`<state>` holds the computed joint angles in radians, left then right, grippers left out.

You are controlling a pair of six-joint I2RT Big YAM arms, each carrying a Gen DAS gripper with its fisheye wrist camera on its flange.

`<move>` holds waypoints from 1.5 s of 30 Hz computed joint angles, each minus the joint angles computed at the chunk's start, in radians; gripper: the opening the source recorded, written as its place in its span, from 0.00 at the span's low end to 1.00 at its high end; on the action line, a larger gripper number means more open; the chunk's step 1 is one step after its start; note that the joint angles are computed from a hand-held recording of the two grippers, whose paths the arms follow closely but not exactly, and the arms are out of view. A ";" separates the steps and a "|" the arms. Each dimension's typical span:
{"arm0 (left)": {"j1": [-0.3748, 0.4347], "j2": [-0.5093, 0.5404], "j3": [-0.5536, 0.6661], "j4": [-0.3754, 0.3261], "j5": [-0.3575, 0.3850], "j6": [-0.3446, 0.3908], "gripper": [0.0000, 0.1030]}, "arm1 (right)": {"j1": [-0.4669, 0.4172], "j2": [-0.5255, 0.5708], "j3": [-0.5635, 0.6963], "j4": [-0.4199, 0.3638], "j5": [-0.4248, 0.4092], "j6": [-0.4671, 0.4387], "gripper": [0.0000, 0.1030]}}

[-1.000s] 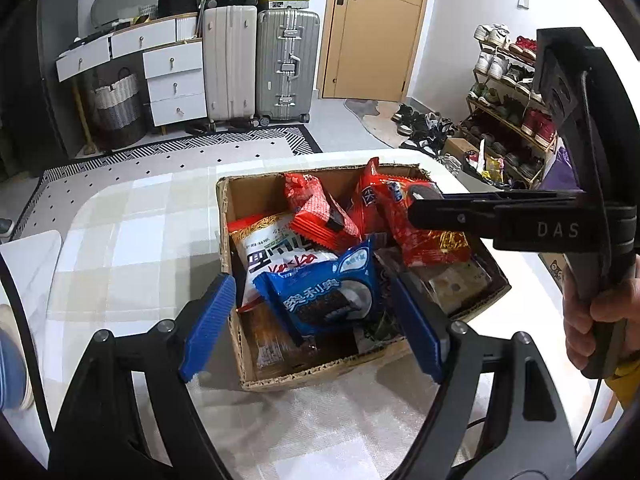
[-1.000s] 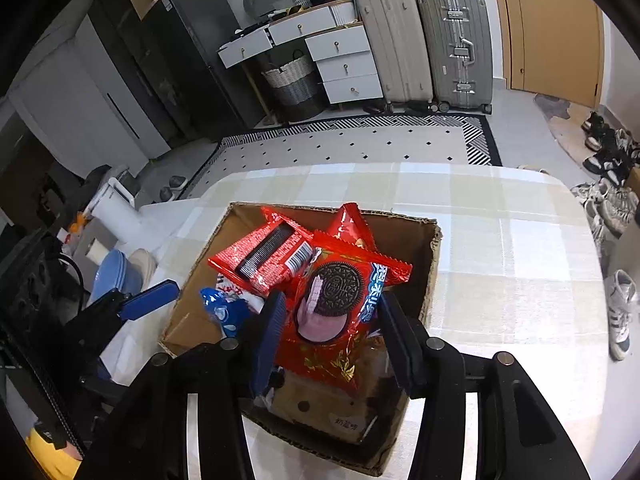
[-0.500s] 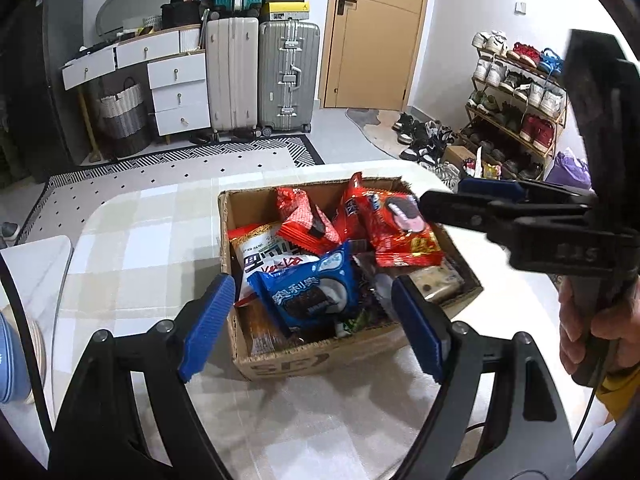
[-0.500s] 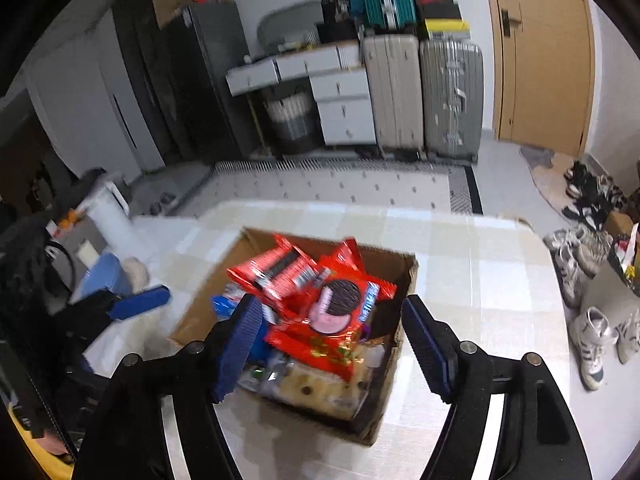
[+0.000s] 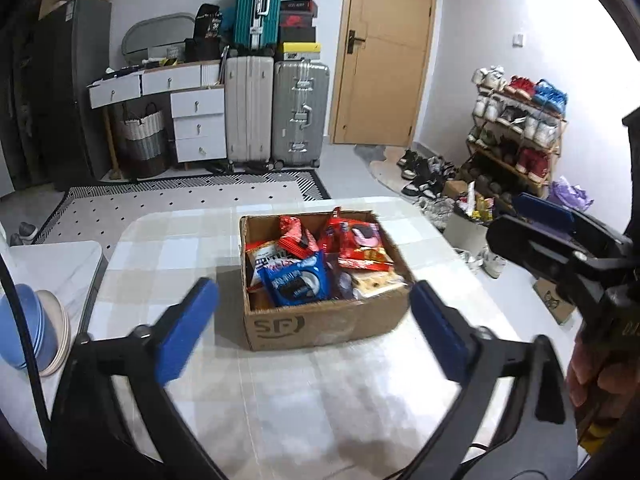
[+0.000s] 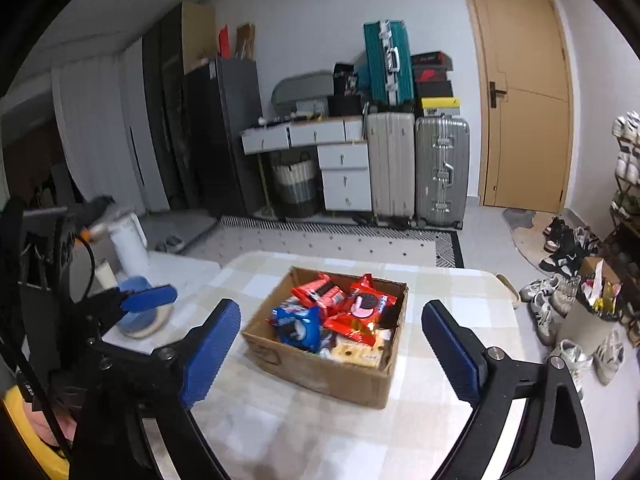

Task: Organize snacks

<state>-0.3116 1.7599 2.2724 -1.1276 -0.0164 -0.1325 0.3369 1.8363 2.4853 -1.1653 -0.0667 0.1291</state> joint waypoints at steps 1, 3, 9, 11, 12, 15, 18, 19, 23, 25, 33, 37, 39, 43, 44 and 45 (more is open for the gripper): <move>-0.002 -0.047 -0.050 0.024 0.004 -0.008 0.99 | 0.002 -0.034 -0.046 0.022 0.004 0.015 0.98; -0.010 -0.116 -0.121 0.054 -0.015 -0.025 0.99 | 0.009 -0.119 -0.165 0.088 0.008 0.052 0.98; -0.047 -0.280 -0.259 0.068 -0.101 -0.057 0.99 | 0.059 -0.322 -0.421 0.212 0.059 0.075 0.99; -0.067 -0.330 -0.305 0.070 -0.153 -0.061 0.99 | 0.084 -0.376 -0.484 0.244 0.105 0.062 0.99; -0.072 -0.351 -0.326 0.069 -0.162 -0.068 0.99 | 0.100 -0.408 -0.523 0.264 0.133 0.054 0.99; -0.095 -0.424 -0.405 0.078 -0.188 -0.086 0.99 | 0.132 -0.472 -0.605 0.304 0.170 0.048 0.99; -0.127 -0.486 -0.482 0.095 -0.249 -0.098 0.99 | 0.165 -0.528 -0.686 0.336 0.218 0.040 0.99; -0.139 -0.508 -0.513 0.105 -0.270 -0.106 0.99 | 0.178 -0.548 -0.716 0.347 0.243 0.036 0.99; -0.157 -0.542 -0.580 0.134 -0.293 -0.139 0.99 | 0.216 -0.617 -0.835 0.406 0.328 0.026 0.99; -0.170 -0.550 -0.605 0.141 -0.303 -0.138 0.99 | 0.217 -0.634 -0.866 0.415 0.325 0.041 0.99; -0.181 -0.545 -0.637 0.145 -0.304 -0.168 0.99 | 0.158 -0.634 -0.903 0.407 0.230 0.160 0.99; -0.180 -0.537 -0.634 0.135 -0.301 -0.174 0.99 | 0.142 -0.622 -0.900 0.401 0.199 0.194 0.99; -0.179 -0.536 -0.633 0.134 -0.296 -0.175 0.99 | 0.140 -0.622 -0.901 0.401 0.194 0.200 0.99; -0.178 -0.534 -0.642 0.139 -0.289 -0.174 0.99 | 0.142 -0.623 -0.902 0.402 0.194 0.196 0.99; -0.175 -0.532 -0.641 0.140 -0.287 -0.172 0.99 | 0.142 -0.623 -0.902 0.402 0.192 0.198 0.99; -0.177 -0.533 -0.644 0.141 -0.289 -0.173 0.99 | 0.143 -0.623 -0.903 0.401 0.190 0.198 0.99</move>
<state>-0.4886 1.2269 1.6286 -0.9861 -0.3058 -0.3052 0.4798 1.2128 1.5827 -0.7644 0.1237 0.3274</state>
